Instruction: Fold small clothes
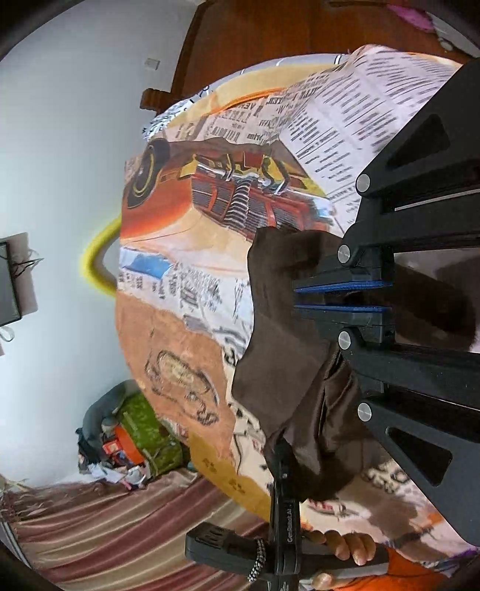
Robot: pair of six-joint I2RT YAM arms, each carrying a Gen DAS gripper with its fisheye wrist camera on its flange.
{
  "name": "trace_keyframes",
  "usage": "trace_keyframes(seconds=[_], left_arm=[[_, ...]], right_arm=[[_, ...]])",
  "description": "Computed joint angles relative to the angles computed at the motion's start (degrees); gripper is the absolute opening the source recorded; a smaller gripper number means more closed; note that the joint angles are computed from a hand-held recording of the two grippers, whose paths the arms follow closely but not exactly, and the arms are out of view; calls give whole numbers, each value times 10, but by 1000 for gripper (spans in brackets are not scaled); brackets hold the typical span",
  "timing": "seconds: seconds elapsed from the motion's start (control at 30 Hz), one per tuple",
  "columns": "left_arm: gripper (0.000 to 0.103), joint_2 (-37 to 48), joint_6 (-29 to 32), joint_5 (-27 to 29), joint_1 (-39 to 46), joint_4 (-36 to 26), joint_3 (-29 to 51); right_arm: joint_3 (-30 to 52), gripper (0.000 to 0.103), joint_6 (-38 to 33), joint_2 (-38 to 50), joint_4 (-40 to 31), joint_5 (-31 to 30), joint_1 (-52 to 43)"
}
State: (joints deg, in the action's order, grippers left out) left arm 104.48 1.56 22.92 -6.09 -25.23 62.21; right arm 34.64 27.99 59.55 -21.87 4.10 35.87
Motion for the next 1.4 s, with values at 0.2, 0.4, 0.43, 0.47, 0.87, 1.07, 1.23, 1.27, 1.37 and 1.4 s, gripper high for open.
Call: trace_keyframes(seconds=[0.2, 0.4, 0.43, 0.47, 0.87, 1.07, 1.23, 1.27, 1.37, 1.4], left_arm=[[53, -40, 35, -11, 10, 10, -9], [64, -109, 38, 1, 45, -1, -31], [65, -114, 42, 1, 48, -4, -35], [66, -119, 48, 0, 50, -7, -40], [66, -61, 62, -45, 17, 34, -75], [34, -36, 59, -51, -7, 65, -72], [13, -68, 61, -92, -23, 102, -101], [12, -77, 61, -96, -23, 104, -106], [8, -103, 61, -79, -13, 112, -120], [8, -114, 61, -79, -11, 115, -125]], right_arm=[[1, 30, -4, 21, 12, -38, -43], [3, 57, 8, -81, -52, -33, -53], [5, 57, 13, -105, -73, -29, -45], [6, 57, 14, -115, -82, -27, -41], [-37, 57, 49, -94, -82, -8, 56], [-44, 57, 42, -59, -9, -20, 27], [-42, 25, 34, -30, 10, -16, 33], [-45, 16, 35, -33, 13, -13, 36], [-50, 10, 36, -44, 16, -6, 44], [-49, 10, 37, -49, 14, -1, 48]])
